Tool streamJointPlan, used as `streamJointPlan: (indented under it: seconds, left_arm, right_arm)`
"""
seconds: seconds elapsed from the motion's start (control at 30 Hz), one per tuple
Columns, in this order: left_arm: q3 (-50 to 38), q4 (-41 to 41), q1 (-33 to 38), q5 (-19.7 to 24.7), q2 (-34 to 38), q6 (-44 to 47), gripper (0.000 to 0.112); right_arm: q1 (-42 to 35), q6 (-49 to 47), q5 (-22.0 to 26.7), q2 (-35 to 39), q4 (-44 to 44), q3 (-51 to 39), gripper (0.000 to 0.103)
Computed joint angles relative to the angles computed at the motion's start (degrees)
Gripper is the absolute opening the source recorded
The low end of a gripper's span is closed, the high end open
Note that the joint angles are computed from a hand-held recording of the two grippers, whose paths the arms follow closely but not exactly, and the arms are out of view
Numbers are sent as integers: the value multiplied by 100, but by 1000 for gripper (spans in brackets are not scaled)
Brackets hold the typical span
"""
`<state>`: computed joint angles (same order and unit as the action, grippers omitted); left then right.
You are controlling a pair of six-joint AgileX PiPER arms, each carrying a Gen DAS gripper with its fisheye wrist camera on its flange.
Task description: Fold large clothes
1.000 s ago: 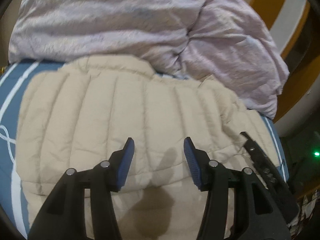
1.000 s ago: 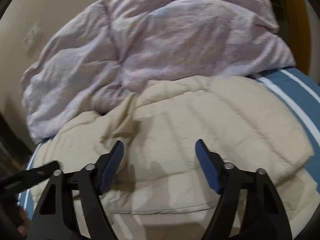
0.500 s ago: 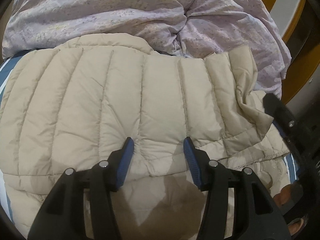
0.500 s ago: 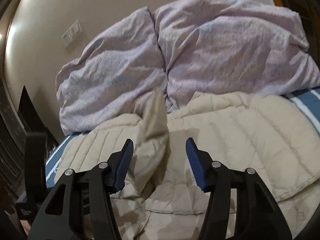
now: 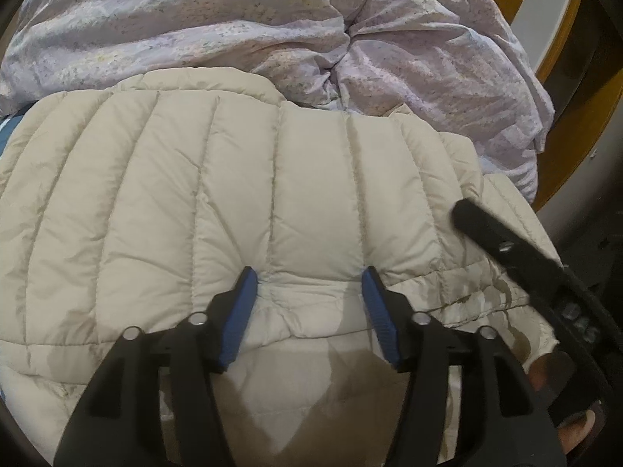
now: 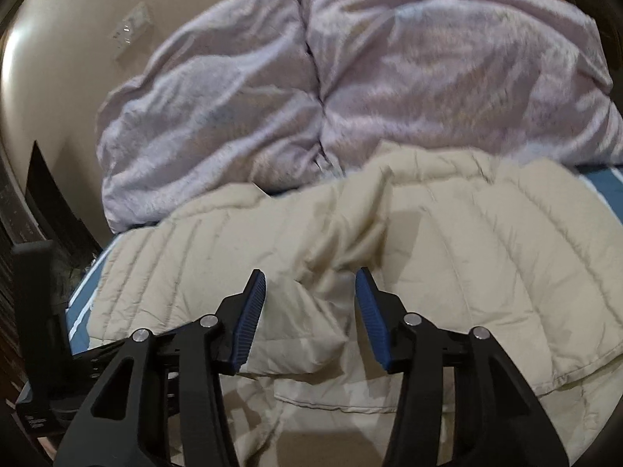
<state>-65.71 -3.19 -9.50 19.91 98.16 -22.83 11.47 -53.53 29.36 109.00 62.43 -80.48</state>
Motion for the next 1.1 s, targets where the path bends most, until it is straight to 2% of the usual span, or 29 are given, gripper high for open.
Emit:
streamJointPlan:
  seconds: [0.13, 0.2, 0.33, 0.47, 0.57, 0.67, 0.77, 0.87, 0.97, 1.03, 1.1]
  left_arm:
    - [-36, 280, -73, 46, 19, -109, 63]
    - [-23, 308, -83, 45, 15, -28, 64]
    - [16, 80, -29, 2, 5, 302, 64]
    - [24, 75, -20, -9, 1, 319, 64]
    - [-21, 800, -144, 198, -60, -373, 64]
    - [153, 1501, -338, 368, -362, -950, 66]
    - [348, 2054, -479, 556, -672, -1421, 67]
    - [633, 2002, -436, 642, -1042, -1396, 67]
    - [1007, 2122, -415, 726, -1472, -1521, 68]
    - [1276, 2190, -385, 753, -1754, -1605, 68]
    - [1497, 2325, -346, 829, -1990, -1758, 68]
  right_arm:
    - [114, 1765, 412, 492, -1768, -702, 50]
    - [150, 2192, 545, 629, -2185, -890, 50]
    - [338, 2753, 432, 613, -2905, -893, 50]
    - [414, 2976, 399, 612, -3187, -928, 51]
    - [325, 2749, 507, 612, -2926, -948, 53]
    - [193, 2686, 651, 433, -2774, -822, 62]
    - [3, 2642, 901, 253, -2586, -723, 66]
    - [-203, 2492, 979, -56, -2433, -411, 67]
    - [-449, 2268, 755, -463, -2324, 76, 67]
    - [-568, 2550, 516, -606, -2702, 275, 68]
    - [-648, 2967, 653, -431, -3034, 105, 67]
